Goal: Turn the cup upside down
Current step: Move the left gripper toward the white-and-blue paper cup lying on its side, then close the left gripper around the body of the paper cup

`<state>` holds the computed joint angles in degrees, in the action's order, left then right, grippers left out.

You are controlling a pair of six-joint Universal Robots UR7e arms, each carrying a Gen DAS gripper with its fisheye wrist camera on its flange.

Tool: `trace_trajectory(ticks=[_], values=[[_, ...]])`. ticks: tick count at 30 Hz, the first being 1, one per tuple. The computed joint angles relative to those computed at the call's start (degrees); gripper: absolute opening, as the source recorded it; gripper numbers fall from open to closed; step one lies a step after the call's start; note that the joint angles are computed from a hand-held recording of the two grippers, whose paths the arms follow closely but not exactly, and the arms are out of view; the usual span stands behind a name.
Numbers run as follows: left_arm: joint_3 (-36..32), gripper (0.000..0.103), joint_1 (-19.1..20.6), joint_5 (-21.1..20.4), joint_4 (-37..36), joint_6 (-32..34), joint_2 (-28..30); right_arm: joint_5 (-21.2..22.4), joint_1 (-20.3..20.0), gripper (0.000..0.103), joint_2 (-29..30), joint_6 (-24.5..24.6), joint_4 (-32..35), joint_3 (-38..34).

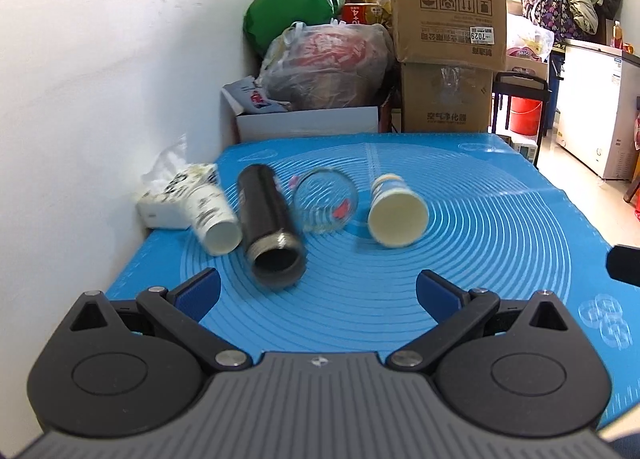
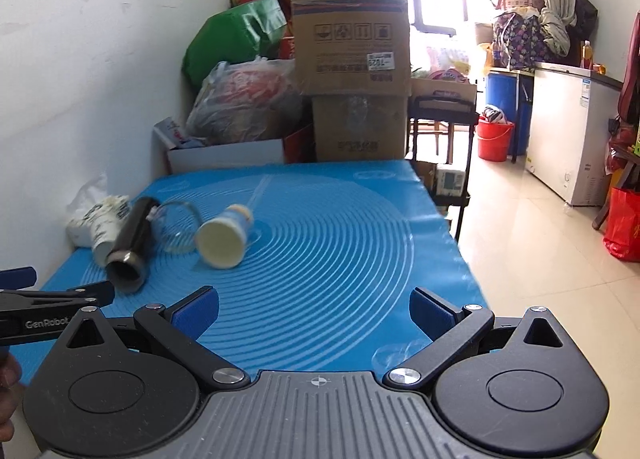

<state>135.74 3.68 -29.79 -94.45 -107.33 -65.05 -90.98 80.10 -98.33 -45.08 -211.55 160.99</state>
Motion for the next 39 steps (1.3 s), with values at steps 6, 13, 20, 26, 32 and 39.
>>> trace_trajectory(ticks=[6,13,20,26,32,39], values=[[-2.55,0.102,10.13,7.5,-16.74,15.53,4.69,-2.23,0.84,0.103,5.96,1.79,2.4,-7.28],[-5.69,0.102,19.64,10.13,-40.54,33.71,10.84,-2.86,-0.42,0.103,12.46,3.26,3.84,-14.05],[-10.84,0.102,24.71,9.15,-50.04,44.66,16.49,-2.91,-1.04,0.103,16.9,3.43,5.16,-17.73],[-14.12,0.102,26.85,7.4,-48.52,45.98,19.15,-2.21,-1.52,0.103,18.41,2.66,5.35,-18.29],[-15.7,0.087,28.75,6.57,-50.76,49.48,20.59,-1.59,-2.66,0.103,18.79,2.73,5.36,-18.08],[-14.84,0.068,29.46,4.29,-52.09,49.47,19.26,-1.59,-2.74,0.103,19.03,3.16,4.51,-17.39]])
